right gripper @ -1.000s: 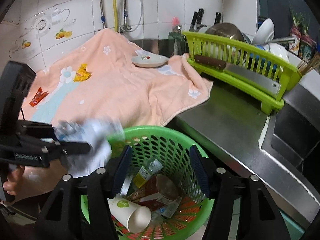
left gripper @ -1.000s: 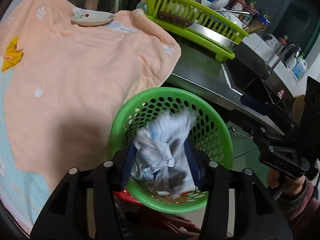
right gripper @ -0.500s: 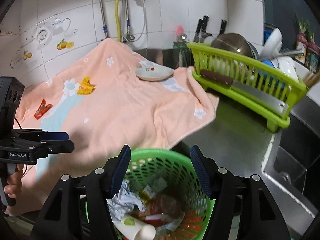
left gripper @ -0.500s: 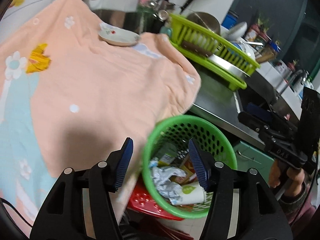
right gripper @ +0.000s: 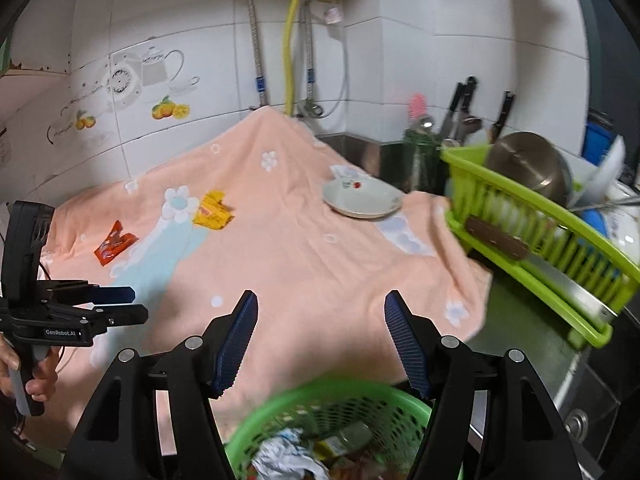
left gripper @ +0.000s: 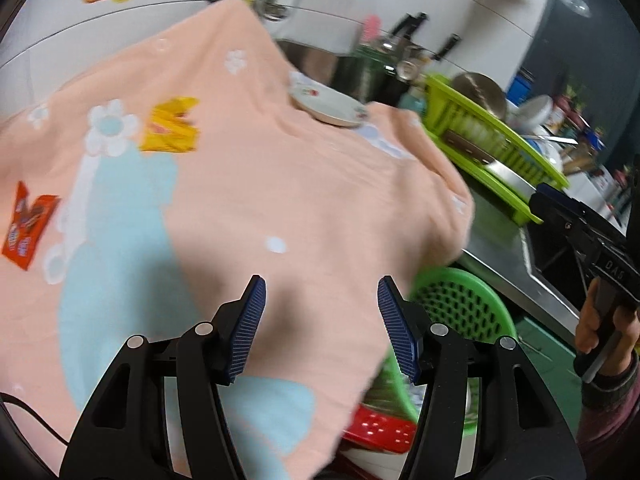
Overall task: Collect trash
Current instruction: 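Move both grippers back over the towel toward the orange Ovaltine wrappers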
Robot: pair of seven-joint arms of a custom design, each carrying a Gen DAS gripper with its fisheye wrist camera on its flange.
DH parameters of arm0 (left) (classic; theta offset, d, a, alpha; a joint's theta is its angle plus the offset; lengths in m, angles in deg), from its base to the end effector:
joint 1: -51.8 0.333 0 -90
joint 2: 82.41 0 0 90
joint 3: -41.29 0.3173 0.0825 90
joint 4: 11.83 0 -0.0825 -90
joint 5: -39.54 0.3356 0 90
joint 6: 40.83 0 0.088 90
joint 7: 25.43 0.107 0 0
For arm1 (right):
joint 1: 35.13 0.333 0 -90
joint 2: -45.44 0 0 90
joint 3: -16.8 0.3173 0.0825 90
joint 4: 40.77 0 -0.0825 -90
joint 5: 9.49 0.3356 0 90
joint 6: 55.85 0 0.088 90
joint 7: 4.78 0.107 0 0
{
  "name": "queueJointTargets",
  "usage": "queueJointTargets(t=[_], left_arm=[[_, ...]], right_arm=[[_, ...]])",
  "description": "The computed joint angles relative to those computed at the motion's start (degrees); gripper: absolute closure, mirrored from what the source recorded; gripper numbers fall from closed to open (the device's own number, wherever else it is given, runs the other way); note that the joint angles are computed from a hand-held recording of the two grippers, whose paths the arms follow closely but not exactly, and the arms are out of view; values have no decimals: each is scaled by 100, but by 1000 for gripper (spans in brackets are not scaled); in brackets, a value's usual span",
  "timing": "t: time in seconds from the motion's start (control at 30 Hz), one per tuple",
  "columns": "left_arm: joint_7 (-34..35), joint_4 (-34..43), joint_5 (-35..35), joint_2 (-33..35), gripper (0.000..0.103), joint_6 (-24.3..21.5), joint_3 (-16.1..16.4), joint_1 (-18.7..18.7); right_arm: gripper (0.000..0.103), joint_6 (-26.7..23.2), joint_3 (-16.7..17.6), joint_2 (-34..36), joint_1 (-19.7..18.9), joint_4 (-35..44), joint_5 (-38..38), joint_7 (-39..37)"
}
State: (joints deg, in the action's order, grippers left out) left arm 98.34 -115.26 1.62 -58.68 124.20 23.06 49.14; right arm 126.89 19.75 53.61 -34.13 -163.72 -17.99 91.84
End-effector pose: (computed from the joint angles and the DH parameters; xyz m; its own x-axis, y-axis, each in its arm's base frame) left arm 0.6254 -0.1713 0.4201 -0.3799 -0.8823 0.2780 -0.7512 0.1189 -0.6493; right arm 0.5694 0.0517 0.4788 0.0941 -0.9955 0.0139 -0.6173 -0.0693 -0.7836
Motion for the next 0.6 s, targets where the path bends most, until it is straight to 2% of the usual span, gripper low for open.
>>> queueJointTargets(t=[0.03,0.07,0.17,0.37,0.5,0.6], left_arm=[[-65,36,38,14,45,-11,65,4],[-148,83,92,36,45,-26,138,6],[-410,205,297,92,45,-33,345,58],[-977,416,720,200,45,31,725,260],[-1501,643,1085,346,44,-41,1008,378],[-2059,915,1538,524,43,-151,1357,362]], right_arm=[[39,-101,367,104,-282,150,270,-275],[39,-218,595,245,-425,353,466,-470],[39,-544,880,648,-511,962,779,-817],[39,-1172,649,1436,30,2289,753,-924],[39,-1556,659,1976,224,3135,759,-1039],[39,-1968,711,2508,335,3941,834,-1163]])
